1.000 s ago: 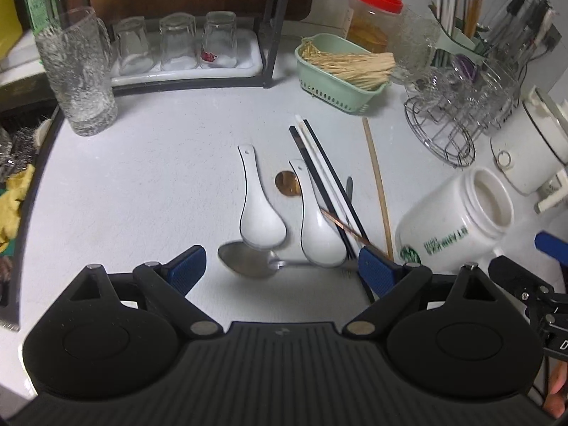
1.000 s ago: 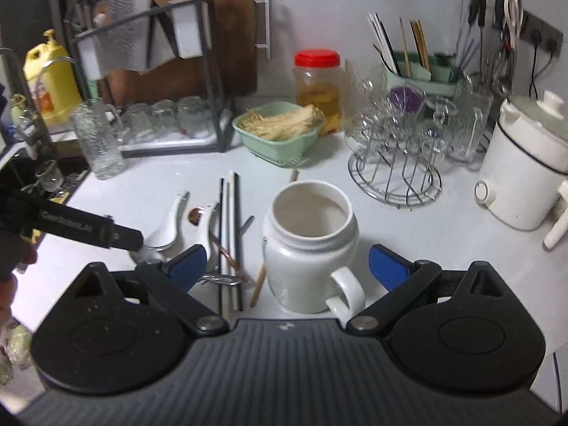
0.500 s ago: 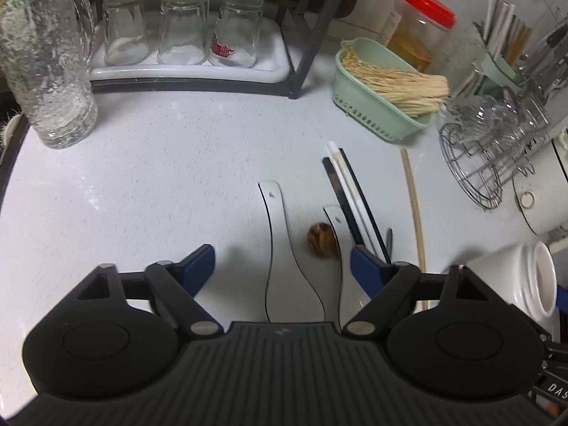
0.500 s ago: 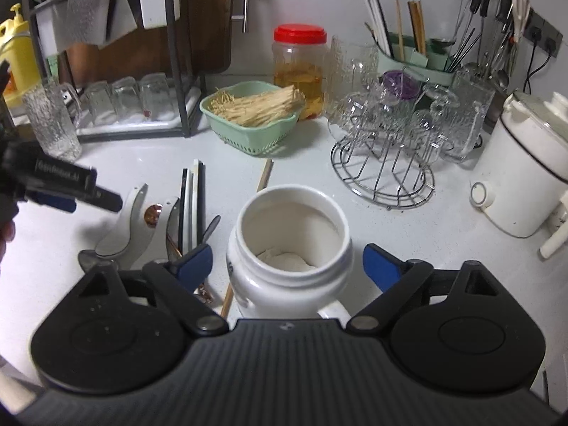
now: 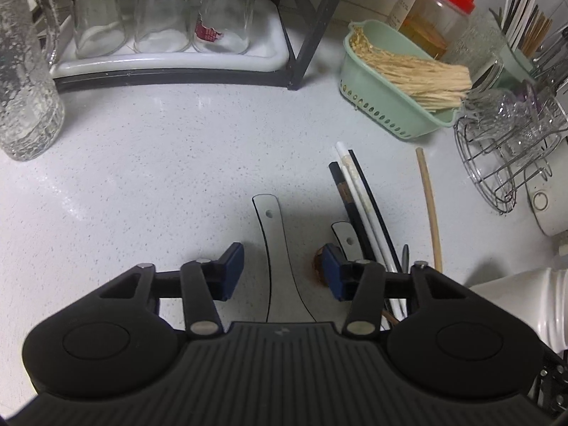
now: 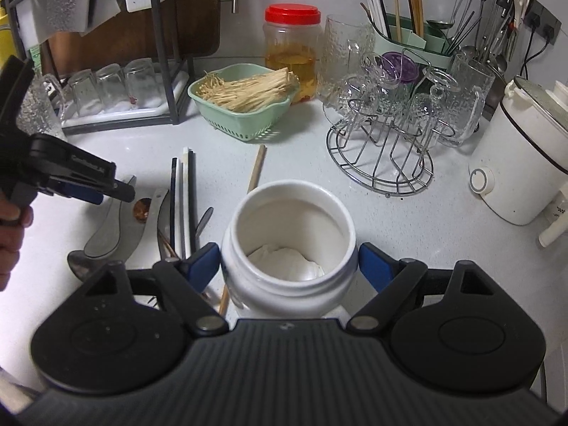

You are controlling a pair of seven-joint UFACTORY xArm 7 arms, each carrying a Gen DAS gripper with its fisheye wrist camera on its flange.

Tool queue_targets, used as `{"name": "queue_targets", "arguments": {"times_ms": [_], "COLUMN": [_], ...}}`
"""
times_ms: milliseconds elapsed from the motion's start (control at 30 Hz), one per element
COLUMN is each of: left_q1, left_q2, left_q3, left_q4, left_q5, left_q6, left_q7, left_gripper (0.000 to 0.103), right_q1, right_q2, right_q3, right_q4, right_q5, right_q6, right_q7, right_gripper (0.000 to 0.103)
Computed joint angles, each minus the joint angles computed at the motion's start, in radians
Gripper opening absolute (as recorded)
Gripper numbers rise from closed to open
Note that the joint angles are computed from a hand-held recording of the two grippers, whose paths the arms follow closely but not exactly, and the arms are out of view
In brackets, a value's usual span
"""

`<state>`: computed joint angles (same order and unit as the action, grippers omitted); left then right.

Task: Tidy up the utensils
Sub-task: 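Grasp the white ceramic spoon handle with the left gripper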

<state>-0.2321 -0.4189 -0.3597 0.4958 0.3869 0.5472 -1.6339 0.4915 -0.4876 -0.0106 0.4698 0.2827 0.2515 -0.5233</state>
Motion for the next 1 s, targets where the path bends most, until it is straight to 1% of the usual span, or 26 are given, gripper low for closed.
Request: {"name": "queue_targets", "arguments": {"times_ms": [67,200,367,467,533,600,667,700,767,867,1000], "left_q1": [0.007,-0.004,-0.036,-0.051,-0.060,-0.065,-0.066,-0.062,-0.052,-0.040,-0.022], "left_q2": [0.015,0.056,0.114,0.142,0.148,0.147,0.136,0.129,0.121,0.117,0.099], "left_q3": [-0.001,0.023,0.061,0.084,0.098,0.111,0.125,0.127,0.126,0.131,0.118], "left_q4": [0.011,0.051,0.122,0.152,0.158,0.155,0.144,0.135,0.128,0.121,0.097], "left_q5": [0.017,0.016,-0.022,-0.047,-0.062,-0.077,-0.101,-0.105,-0.108,-0.117,-0.108], "left_q6": [0.005,0.042,0.126,0.152,0.155,0.145,0.127,0.117,0.116,0.098,0.068], "left_q7": [0.008,0.077,0.182,0.246,0.286,0.334,0.373,0.382,0.397,0.425,0.409], "left_gripper": [0.051,0.051,0.051,0.050,0.050,0.048,0.039,0.037,0.026,0.023,0.018], "right_q1": [-0.010,-0.021,-0.026,-0.029,-0.032,-0.030,-0.027,-0.028,-0.030,-0.023,-0.025], "right_q2": [-0.009,-0.030,-0.049,-0.051,-0.050,-0.047,-0.041,-0.036,-0.024,-0.025,-0.028], "right_q3": [0.015,0.038,0.061,0.075,0.084,0.088,0.092,0.097,0.105,0.100,0.103], "right_q4": [-0.004,-0.013,-0.026,-0.033,-0.034,-0.032,-0.033,-0.030,-0.021,-0.026,-0.029], "right_q5": [-0.008,-0.026,-0.051,-0.066,-0.080,-0.090,-0.100,-0.106,-0.119,-0.127,-0.142], "right_q6": [0.009,0.029,0.036,0.022,0.017,0.014,0.001,0.000,-0.002,-0.010,-0.013], "right_q7": [0.018,0.051,0.096,0.129,0.151,0.169,0.184,0.194,0.213,0.225,0.242], "right_gripper": [0.087,0.087,0.087,0.087,0.087,0.088,0.088,0.088,0.088,0.087,0.087]}}
